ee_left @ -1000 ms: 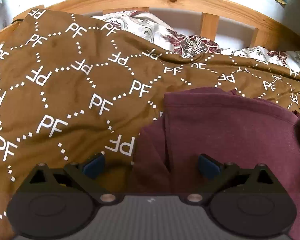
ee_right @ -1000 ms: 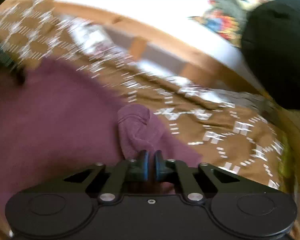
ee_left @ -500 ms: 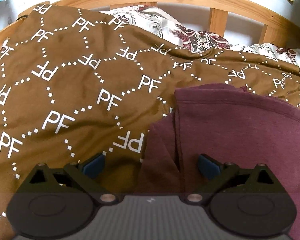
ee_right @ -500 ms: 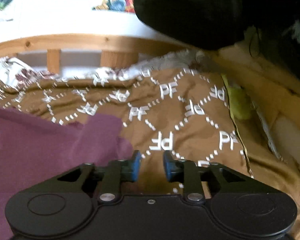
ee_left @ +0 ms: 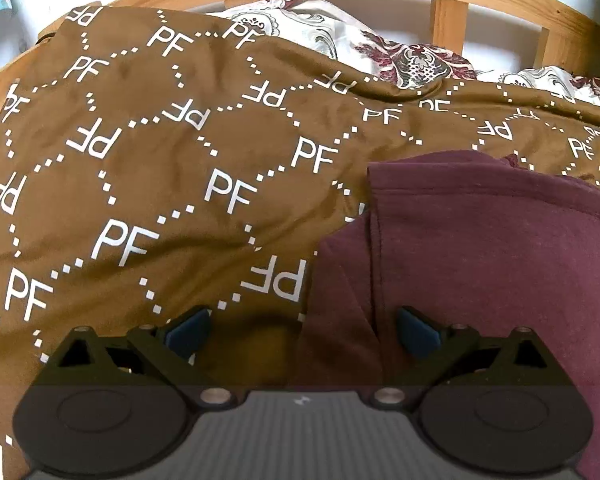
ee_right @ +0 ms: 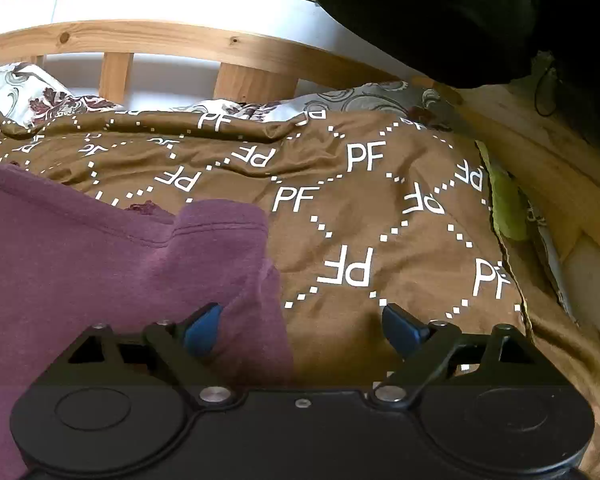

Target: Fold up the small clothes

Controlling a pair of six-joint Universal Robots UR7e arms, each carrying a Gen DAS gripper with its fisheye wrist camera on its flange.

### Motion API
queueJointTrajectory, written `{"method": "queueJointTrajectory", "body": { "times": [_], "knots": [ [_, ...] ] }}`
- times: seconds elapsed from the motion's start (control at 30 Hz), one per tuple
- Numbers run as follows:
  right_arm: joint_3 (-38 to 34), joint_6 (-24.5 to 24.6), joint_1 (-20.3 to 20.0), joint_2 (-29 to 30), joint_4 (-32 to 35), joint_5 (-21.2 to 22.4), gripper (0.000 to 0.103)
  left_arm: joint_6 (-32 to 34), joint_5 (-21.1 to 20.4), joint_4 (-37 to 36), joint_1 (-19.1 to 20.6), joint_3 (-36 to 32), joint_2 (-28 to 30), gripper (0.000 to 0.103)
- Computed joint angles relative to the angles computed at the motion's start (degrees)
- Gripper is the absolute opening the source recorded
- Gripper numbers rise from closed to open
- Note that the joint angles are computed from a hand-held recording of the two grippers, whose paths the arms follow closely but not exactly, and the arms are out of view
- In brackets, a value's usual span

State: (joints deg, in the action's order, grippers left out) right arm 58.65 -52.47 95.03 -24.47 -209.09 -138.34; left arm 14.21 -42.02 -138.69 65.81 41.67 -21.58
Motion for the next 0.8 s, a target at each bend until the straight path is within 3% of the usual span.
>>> {"method": "queueJointTrajectory", "body": {
  "times": [0.13,0.4,0.8],
  "knots": [
    [0.44,-1.75,0.28,0.08,-1.96,0.48,0.088,-0.68,-0.41,-0.37,-0.07,1.02,-0.75,0.101],
    [4.33,0.56,2.09,-2.04,-7.85,-3.44,0.098,-1.73,-1.30,-5.39,-0.49,6.07,-4.43,0.102],
    [14.70,1.63,4.76,-7.78,-27.71,-6.00,0.102,-5.99,-3.85,-13.64,-1.54,21.26,-15.54,0.102]
  ]
}}
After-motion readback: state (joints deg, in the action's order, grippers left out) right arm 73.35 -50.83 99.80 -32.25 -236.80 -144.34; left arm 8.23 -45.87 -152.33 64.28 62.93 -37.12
